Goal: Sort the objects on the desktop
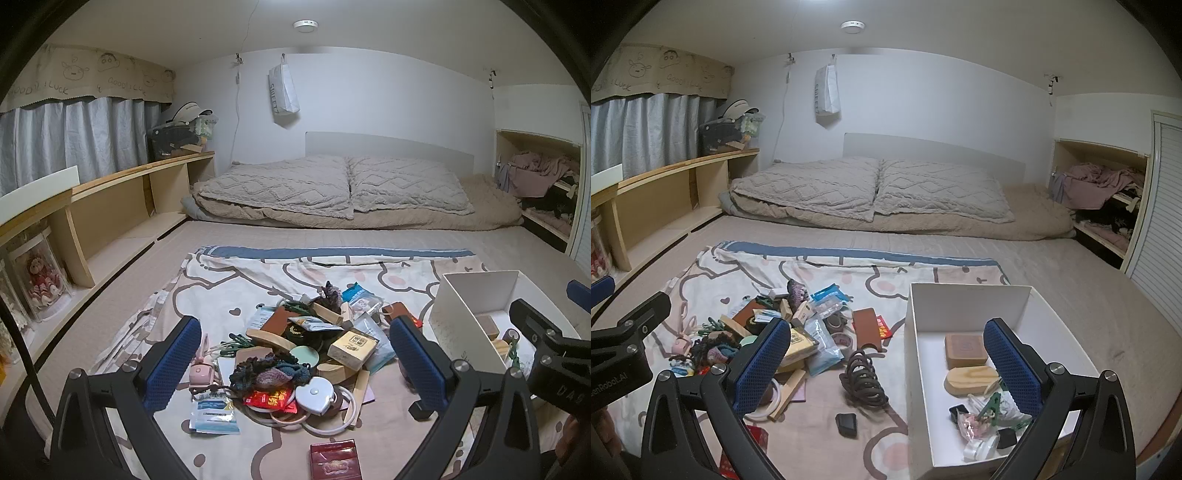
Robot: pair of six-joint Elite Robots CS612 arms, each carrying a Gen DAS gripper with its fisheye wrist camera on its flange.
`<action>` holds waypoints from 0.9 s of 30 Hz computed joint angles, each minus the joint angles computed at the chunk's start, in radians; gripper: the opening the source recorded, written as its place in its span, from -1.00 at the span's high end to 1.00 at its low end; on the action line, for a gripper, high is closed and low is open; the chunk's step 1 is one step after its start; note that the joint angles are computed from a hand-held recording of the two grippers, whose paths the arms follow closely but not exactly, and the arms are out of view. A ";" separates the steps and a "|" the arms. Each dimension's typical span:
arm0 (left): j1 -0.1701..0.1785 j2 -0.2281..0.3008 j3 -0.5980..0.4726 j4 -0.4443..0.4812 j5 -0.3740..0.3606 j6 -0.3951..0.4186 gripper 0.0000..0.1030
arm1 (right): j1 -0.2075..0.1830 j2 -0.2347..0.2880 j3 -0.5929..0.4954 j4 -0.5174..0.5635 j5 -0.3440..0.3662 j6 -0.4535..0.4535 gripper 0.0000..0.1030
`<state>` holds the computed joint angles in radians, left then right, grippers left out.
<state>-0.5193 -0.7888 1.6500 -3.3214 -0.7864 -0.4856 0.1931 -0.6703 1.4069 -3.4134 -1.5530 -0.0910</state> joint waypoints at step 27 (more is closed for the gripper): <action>0.023 0.025 -0.008 0.126 -0.026 -0.091 -0.99 | 0.004 0.046 -0.041 0.063 0.113 -0.031 -1.00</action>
<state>-0.4964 -0.7636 1.6419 -3.1956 -0.8128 -0.5769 0.1975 -0.6238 1.3662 -3.3501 -1.4403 -0.1216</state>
